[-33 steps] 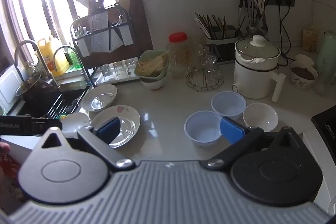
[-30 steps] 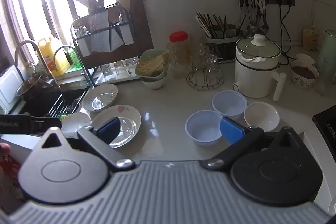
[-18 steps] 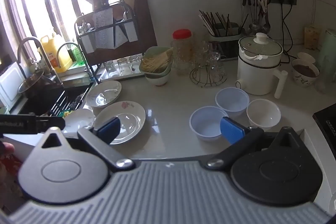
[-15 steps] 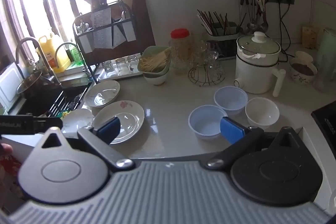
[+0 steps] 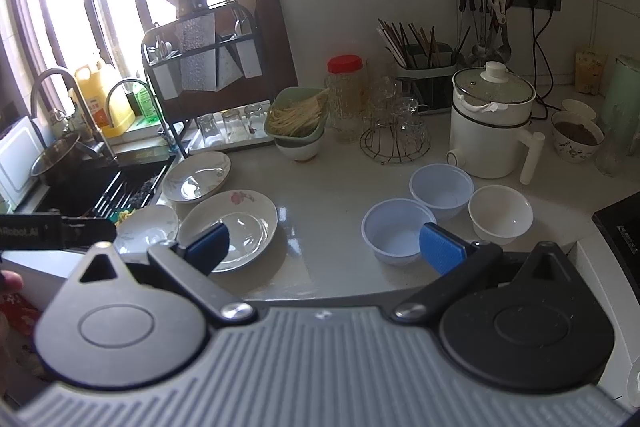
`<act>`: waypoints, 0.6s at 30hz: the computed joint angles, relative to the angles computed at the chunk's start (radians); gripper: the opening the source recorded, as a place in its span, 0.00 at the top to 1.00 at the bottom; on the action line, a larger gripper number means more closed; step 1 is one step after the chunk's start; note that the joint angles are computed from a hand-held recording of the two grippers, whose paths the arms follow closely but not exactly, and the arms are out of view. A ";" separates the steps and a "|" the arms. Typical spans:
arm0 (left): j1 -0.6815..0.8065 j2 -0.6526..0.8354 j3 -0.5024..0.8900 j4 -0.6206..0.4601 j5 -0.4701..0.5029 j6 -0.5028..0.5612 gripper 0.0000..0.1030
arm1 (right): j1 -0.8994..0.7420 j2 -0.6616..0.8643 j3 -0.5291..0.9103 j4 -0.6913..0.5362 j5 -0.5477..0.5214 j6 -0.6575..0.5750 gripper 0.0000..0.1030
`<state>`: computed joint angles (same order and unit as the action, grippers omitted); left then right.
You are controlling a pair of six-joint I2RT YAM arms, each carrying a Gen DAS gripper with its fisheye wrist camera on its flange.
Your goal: Organize plates and bowls
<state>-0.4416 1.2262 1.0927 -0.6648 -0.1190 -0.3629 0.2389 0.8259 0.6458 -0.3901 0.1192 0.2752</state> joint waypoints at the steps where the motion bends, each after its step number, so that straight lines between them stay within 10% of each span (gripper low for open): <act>1: 0.000 0.001 -0.001 0.002 0.002 0.000 0.03 | -0.002 0.007 0.008 -0.002 -0.006 0.001 0.00; 18: 0.000 0.004 -0.054 0.091 0.016 -0.035 0.03 | -0.046 0.034 0.007 0.024 -0.090 -0.023 0.00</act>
<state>-0.4414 1.2299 1.0388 -0.5739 -0.1032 -0.3983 0.1929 0.8597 0.6528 -0.3660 0.0291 0.2519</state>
